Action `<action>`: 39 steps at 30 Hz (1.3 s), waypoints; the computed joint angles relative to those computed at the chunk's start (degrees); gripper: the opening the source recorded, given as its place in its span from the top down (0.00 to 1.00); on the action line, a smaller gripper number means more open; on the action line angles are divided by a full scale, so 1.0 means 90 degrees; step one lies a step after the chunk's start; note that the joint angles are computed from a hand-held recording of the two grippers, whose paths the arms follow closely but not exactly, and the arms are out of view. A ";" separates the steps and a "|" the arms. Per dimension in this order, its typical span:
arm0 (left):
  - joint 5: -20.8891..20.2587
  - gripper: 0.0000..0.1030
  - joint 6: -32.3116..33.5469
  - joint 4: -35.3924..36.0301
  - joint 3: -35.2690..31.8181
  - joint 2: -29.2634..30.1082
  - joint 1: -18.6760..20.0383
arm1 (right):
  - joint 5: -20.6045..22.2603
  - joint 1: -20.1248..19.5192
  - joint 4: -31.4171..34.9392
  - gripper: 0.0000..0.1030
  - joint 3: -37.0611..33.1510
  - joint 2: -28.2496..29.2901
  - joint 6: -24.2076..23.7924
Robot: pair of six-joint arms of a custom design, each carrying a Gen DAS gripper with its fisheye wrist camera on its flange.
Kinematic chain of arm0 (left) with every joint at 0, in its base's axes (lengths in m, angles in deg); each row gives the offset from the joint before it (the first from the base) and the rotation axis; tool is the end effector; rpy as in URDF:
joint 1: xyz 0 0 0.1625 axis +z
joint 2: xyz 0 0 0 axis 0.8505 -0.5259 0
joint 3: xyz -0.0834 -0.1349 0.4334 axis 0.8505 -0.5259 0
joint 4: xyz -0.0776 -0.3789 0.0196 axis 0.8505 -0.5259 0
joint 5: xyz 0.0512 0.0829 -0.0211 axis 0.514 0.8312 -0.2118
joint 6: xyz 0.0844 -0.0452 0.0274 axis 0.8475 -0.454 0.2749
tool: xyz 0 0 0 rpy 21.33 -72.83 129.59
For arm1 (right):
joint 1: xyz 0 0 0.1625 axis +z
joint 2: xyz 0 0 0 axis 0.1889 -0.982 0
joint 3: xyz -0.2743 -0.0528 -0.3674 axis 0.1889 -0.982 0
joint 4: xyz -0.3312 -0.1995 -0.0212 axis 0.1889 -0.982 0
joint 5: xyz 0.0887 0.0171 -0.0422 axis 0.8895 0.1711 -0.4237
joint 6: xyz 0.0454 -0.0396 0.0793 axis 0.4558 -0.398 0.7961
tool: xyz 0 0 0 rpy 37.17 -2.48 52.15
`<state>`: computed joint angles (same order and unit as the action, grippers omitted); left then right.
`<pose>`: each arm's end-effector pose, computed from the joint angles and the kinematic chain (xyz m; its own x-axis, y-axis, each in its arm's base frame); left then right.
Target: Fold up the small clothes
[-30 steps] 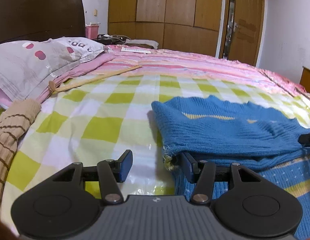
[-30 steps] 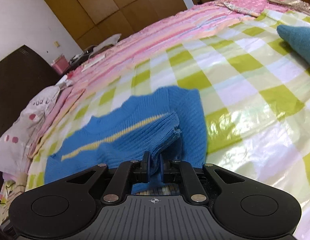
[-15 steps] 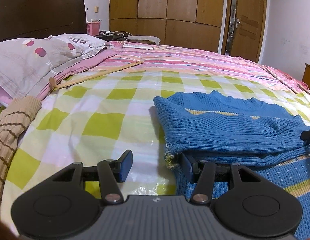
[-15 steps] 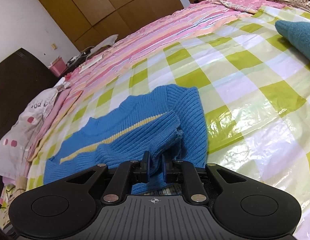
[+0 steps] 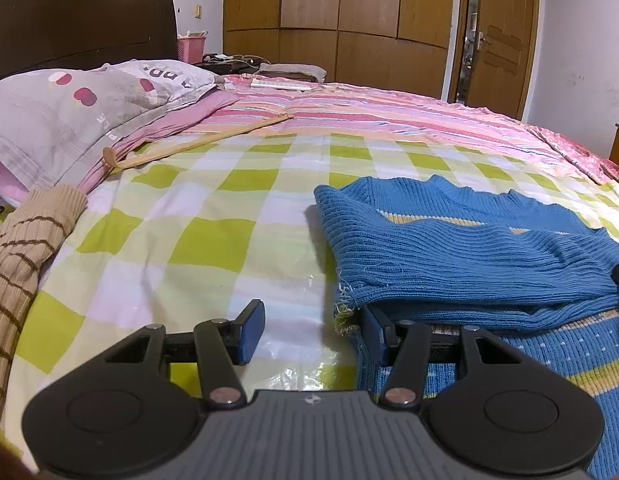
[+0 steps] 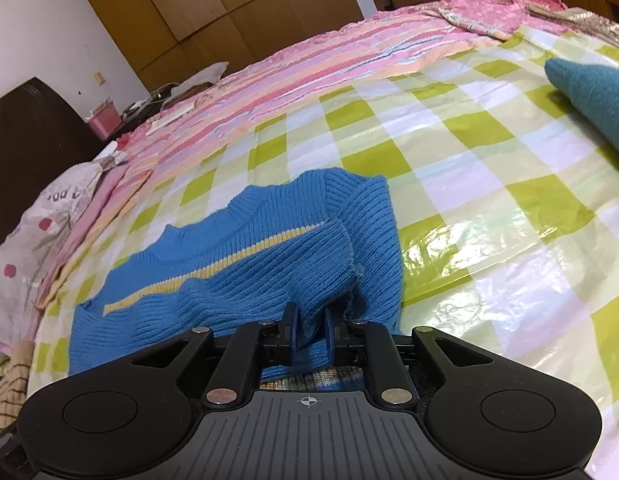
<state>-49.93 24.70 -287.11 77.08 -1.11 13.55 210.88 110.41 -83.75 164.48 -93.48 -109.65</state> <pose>0.0422 -0.4268 0.2536 -0.7025 0.3756 -0.6045 0.6869 0.5801 -0.4378 0.2486 -0.3172 0.0124 -0.8194 0.4893 0.2987 -0.0164 0.5010 -0.8653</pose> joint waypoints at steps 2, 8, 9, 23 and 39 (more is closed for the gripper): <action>0.0006 0.44 -0.0020 0.0043 -0.0009 -0.0019 0.0002 | 0.0147 0.0085 0.0157 0.83 -0.0073 0.0029 0.0026; 0.0025 0.44 -0.0088 0.0121 -0.0027 -0.0055 -0.0010 | 0.0812 0.0382 0.0761 0.83 -0.0335 0.0162 0.0137; 0.0035 0.44 -0.0093 0.0120 -0.0028 -0.0054 -0.0016 | 0.0861 0.0420 0.0786 0.83 -0.0350 0.0154 0.0128; -0.0393 0.44 -0.0164 -0.0264 -0.0007 -0.0138 0.0091 | 0.0224 0.0156 0.0452 0.83 -0.1056 0.0390 -0.1810; -0.0190 0.44 -0.0284 -0.0113 -0.0070 -0.0124 0.0089 | 0.0406 -0.0045 0.0782 0.83 -0.0898 0.0415 -0.1495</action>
<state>-51.64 22.14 -288.13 76.45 -2.23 14.35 214.53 110.00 -76.71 156.40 -89.75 -123.10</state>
